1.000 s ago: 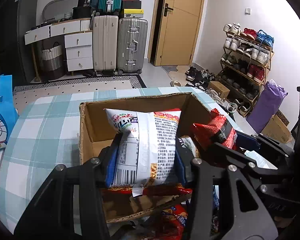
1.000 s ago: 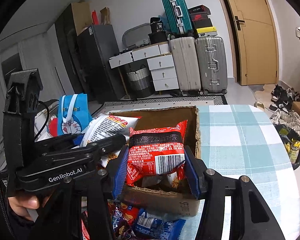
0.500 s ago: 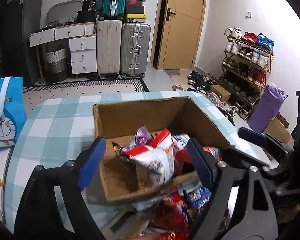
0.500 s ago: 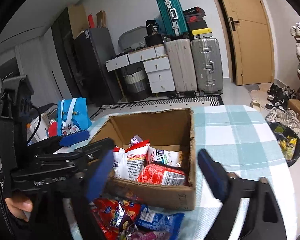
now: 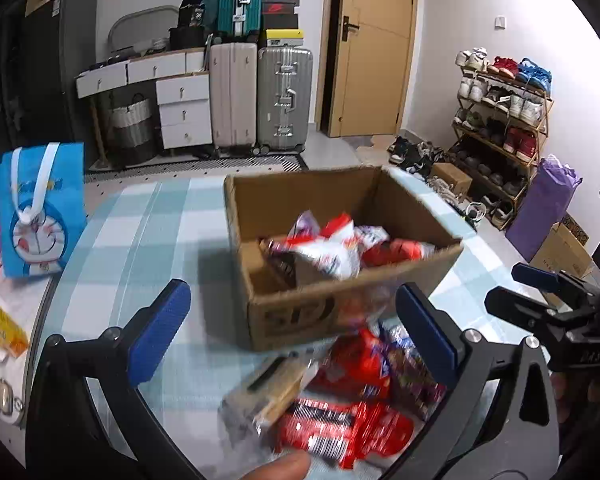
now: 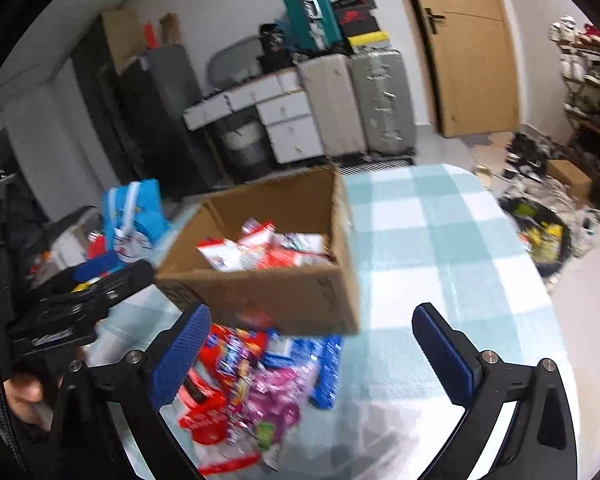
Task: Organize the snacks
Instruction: 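Withdraw both open tools from the box back toward the snack pile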
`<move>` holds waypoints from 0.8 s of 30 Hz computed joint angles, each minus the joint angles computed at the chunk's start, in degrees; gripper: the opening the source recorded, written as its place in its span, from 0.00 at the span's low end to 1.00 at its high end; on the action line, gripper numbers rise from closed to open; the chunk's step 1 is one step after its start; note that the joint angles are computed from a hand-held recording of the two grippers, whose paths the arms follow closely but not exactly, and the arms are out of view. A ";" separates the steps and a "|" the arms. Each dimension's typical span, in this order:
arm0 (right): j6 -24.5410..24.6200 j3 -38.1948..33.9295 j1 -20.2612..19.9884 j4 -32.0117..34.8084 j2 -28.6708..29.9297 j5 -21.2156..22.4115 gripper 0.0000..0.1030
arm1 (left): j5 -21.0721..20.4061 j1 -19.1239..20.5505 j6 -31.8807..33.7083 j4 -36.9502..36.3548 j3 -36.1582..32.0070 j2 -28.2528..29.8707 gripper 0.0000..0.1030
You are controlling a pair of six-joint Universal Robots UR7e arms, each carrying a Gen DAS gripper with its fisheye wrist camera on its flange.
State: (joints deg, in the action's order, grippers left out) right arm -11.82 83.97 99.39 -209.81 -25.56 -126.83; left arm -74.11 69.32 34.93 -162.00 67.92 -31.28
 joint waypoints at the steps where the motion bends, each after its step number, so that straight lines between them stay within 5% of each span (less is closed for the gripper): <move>1: 0.58 0.30 0.02 0.47 0.02 -0.53 0.99 | 0.08 0.32 -0.26 0.21 1.15 -0.79 0.99; 24: 4.98 2.15 -0.71 5.19 2.09 -4.33 0.99 | 4.29 4.65 -3.51 3.73 6.37 -2.74 0.99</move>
State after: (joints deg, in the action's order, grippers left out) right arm -6.84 86.12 98.67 -204.62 -23.47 -131.16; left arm -69.82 73.97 31.41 -158.26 74.29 -34.03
